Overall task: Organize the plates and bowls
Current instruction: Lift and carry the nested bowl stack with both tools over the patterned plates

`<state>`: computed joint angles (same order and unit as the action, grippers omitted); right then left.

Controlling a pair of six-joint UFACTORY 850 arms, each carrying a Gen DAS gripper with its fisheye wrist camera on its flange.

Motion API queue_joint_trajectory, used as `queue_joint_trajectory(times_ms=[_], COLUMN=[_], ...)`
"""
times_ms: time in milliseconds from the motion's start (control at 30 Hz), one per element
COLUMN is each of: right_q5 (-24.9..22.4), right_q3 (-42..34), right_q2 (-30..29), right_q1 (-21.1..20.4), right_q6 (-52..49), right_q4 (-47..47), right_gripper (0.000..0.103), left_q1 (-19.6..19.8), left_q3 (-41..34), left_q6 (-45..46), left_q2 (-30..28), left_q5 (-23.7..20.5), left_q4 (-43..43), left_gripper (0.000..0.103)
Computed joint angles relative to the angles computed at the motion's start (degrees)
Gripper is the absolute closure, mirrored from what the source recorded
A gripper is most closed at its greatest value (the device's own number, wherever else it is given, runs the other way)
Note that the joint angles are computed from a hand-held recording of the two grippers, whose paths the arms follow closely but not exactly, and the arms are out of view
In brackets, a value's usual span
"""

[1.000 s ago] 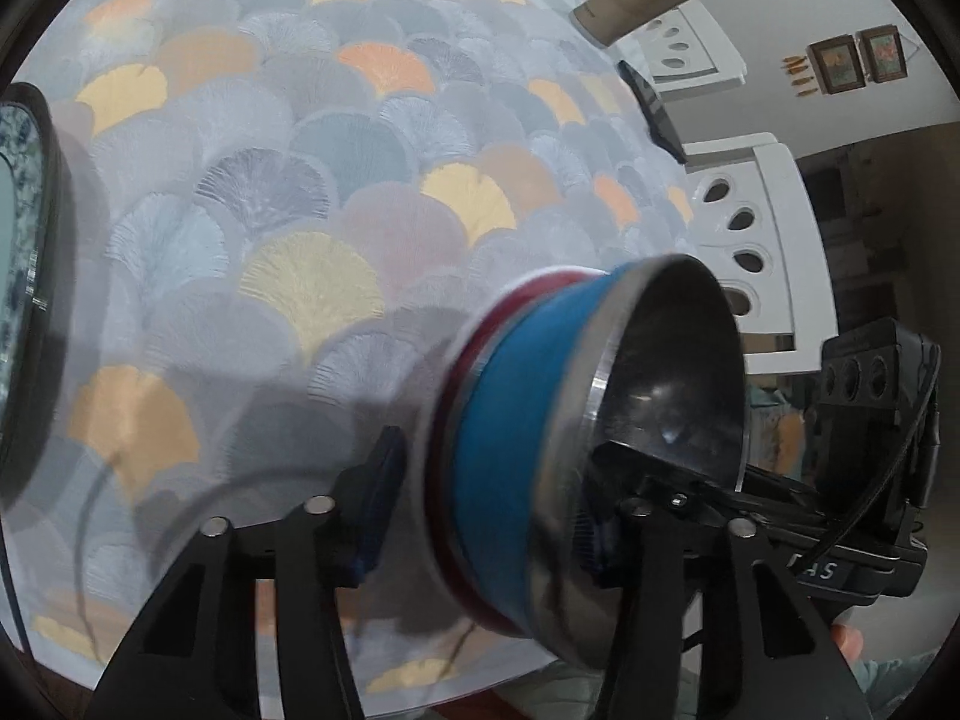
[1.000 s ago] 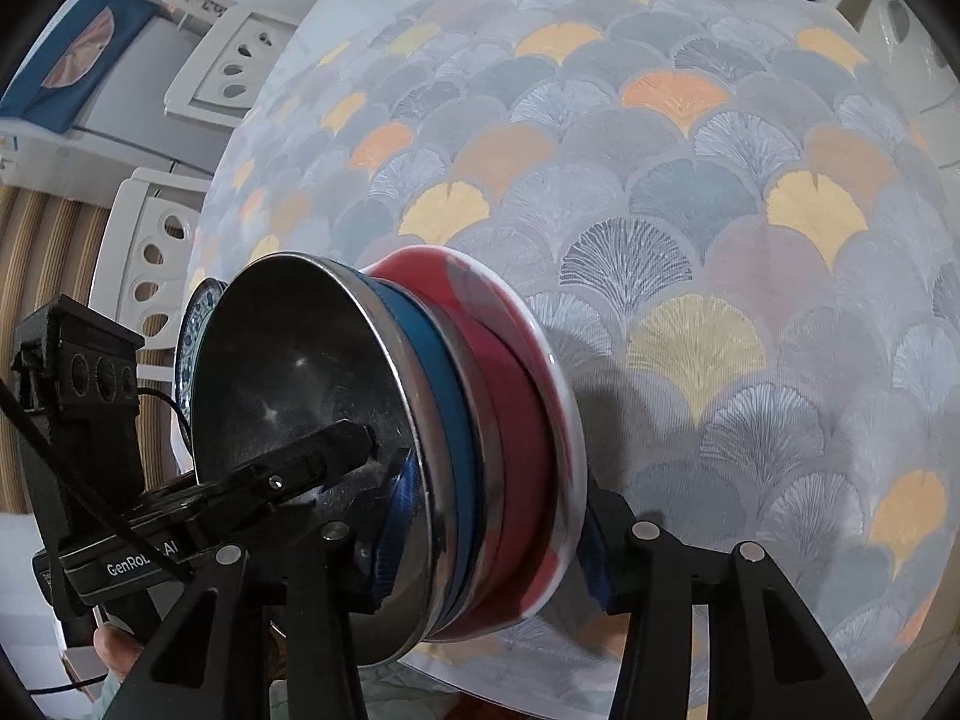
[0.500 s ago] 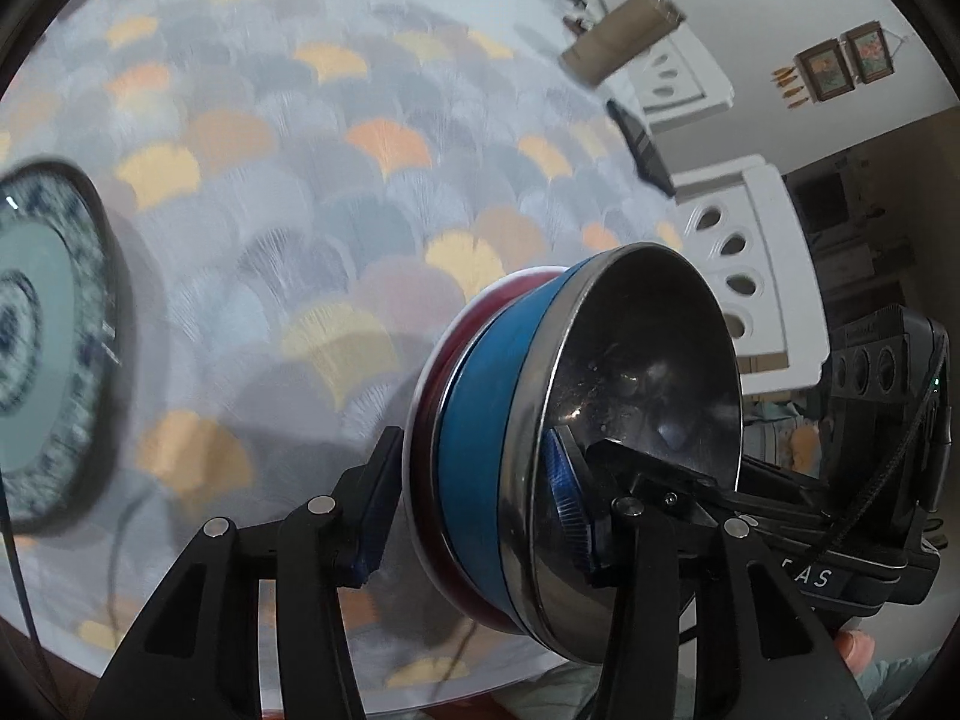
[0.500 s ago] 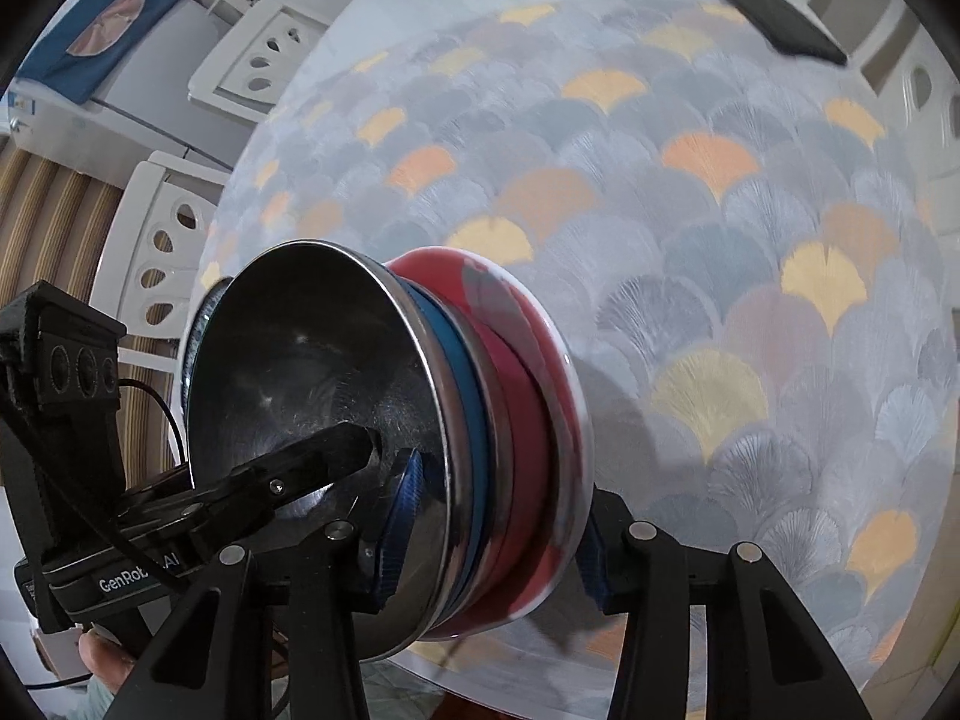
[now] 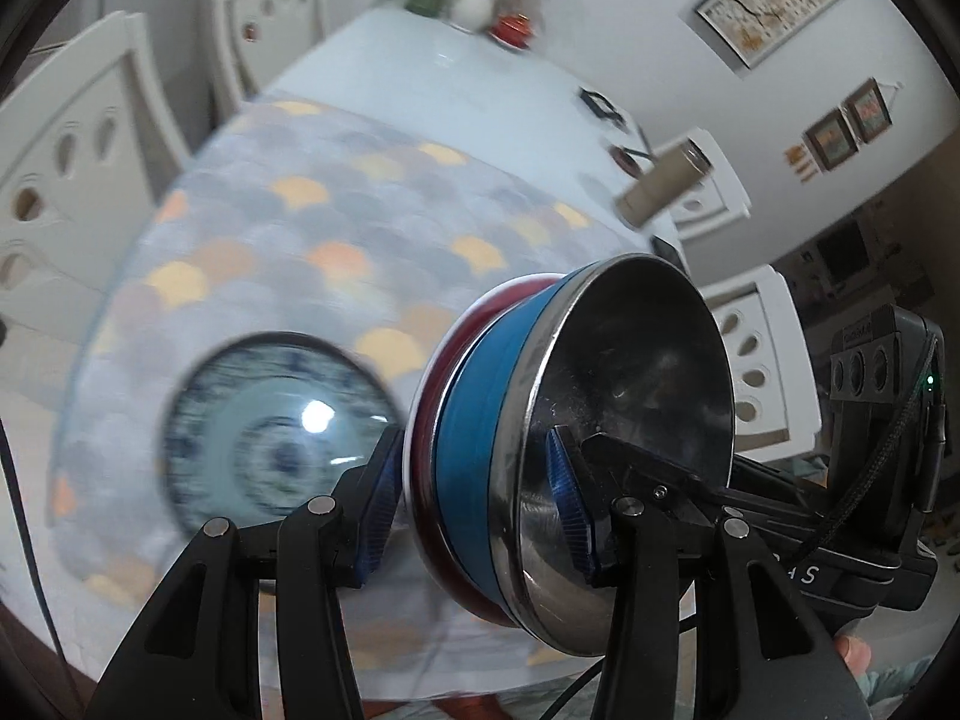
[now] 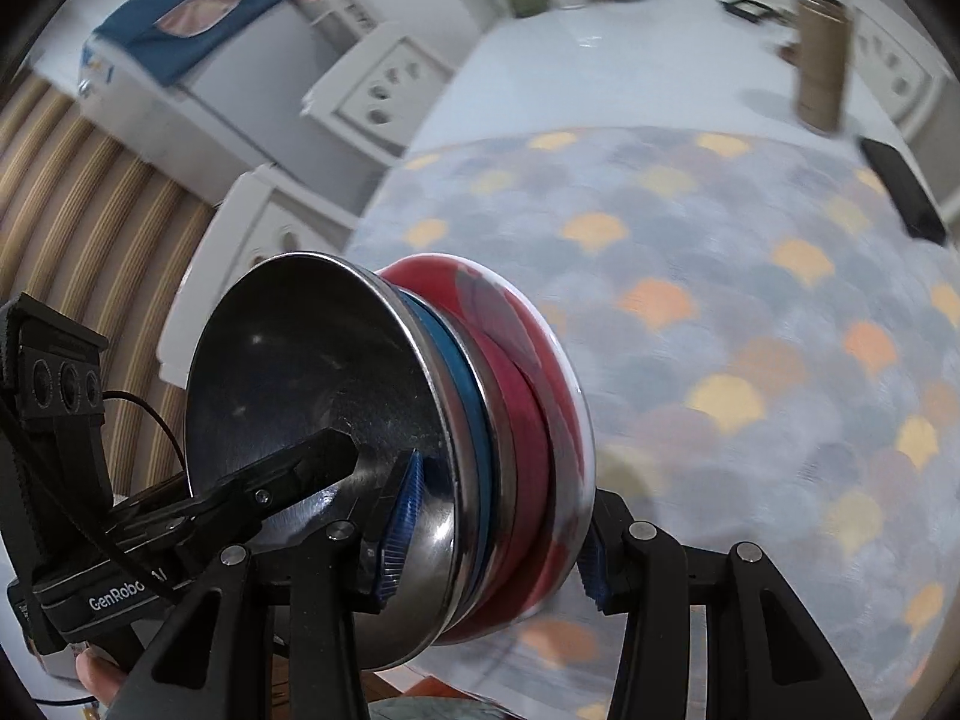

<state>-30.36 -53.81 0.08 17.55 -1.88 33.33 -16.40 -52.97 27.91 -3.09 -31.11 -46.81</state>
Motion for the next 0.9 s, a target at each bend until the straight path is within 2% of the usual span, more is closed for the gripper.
queue_joint_trajectory(times_ms=[167,367,600,900], right_q5=[0.86,1.16,1.84,2.75], right_q3=[-4.91,-7.54,-10.68,-11.78], right_q2=[-6.09,-12.20,-17.58,-19.11], right_q1=[5.32,8.48,10.39,11.06], right_q6=[2.86,5.19,16.46,23.29], right_q4=[0.57,2.44,-6.32,-10.58], right_gripper=[0.058,0.058,0.058,0.058], left_q1=[5.49,10.64,13.09,14.56], left_q3=[1.04,1.41,0.22,-0.71], left_q6=[2.14,9.03,14.71,19.45], left_q2=[-0.55,-4.20,-8.77,-10.37], left_q5=[-1.42,-4.62,-8.16,-9.90], left_q4=[0.94,-1.50,-3.82,-6.49], left_gripper=[0.059,0.059,0.059,0.059])
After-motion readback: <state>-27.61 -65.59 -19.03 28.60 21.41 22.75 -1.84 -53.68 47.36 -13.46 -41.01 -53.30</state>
